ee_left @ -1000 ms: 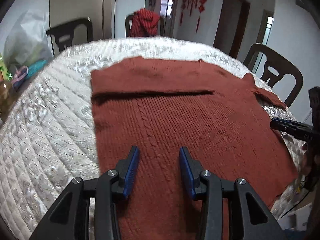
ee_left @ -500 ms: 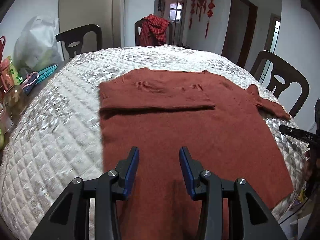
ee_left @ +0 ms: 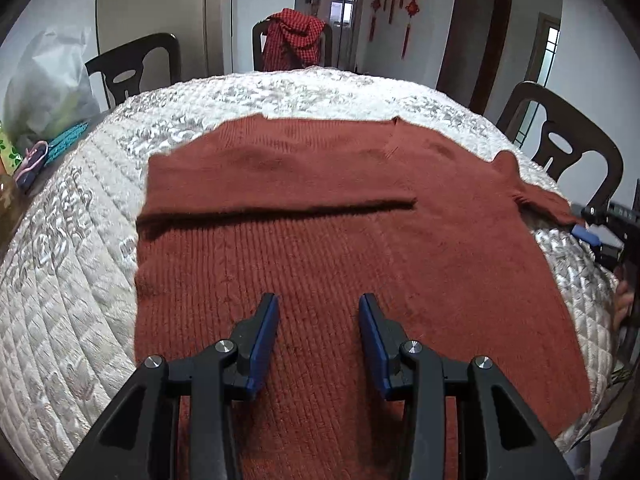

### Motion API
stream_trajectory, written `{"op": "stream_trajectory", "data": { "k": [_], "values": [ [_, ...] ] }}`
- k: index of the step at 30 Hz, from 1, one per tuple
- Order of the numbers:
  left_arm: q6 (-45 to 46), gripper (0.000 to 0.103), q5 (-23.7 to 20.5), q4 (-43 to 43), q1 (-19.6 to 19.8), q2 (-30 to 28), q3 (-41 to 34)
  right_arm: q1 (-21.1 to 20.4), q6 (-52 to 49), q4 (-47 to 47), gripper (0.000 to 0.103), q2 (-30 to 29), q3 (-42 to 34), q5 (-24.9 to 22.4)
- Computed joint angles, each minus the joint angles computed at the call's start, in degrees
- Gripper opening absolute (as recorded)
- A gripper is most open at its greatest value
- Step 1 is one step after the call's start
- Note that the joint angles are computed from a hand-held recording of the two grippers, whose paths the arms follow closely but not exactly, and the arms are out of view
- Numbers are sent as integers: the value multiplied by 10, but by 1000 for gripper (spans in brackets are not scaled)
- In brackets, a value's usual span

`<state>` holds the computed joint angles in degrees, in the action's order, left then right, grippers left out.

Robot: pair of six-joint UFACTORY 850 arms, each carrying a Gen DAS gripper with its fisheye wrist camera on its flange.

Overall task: Fold small clothes
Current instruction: 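Grasp the other sleeve cuff with the right gripper, then fold the held sleeve across the body and open the right gripper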

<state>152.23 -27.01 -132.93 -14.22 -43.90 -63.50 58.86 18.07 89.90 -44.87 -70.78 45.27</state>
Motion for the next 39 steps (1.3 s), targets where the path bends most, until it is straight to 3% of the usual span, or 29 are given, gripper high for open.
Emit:
{"op": "stream_trajectory", "data": {
  "k": [7,10,15,18,22,24,28,31,33,35,37,39],
  "values": [
    [12,47,-14,-4,3,0,6,-17,15,-6,41,3,6,4],
    [-13,47,-20,18,7,-2,3,-29,10,-13,9,4,2,-10],
    [-27,47,-24,29,9,-3,2,-29,-85,-31,6,3,-42,17],
    [-30,47,-24,32,9,-3,2,-36,-170,-61,6,-17,-106,2],
    [-30,47,-24,31,9,-1,4,-51,-271,-94,6,-76,-225,-68],
    [-33,47,-19,36,9,2,4,-60,-345,-81,7,-126,-309,-126],
    [-149,47,-40,150,25,8,-5,-80,-569,71,8,-237,-472,-264],
    [-152,47,-50,153,31,17,-6,-75,-699,185,13,-270,-514,-272],
    [-172,48,-54,171,34,19,-13,-69,-673,156,19,-254,-486,-278],
    [-189,48,-58,184,33,19,-24,-63,-564,50,24,-223,-434,-276],
    [-210,48,-61,204,28,15,-39,-56,-454,-52,24,-193,-381,-250],
    [-259,48,-63,243,21,4,-65,-49,-420,-78,24,-169,-342,-218]
  ]
}}
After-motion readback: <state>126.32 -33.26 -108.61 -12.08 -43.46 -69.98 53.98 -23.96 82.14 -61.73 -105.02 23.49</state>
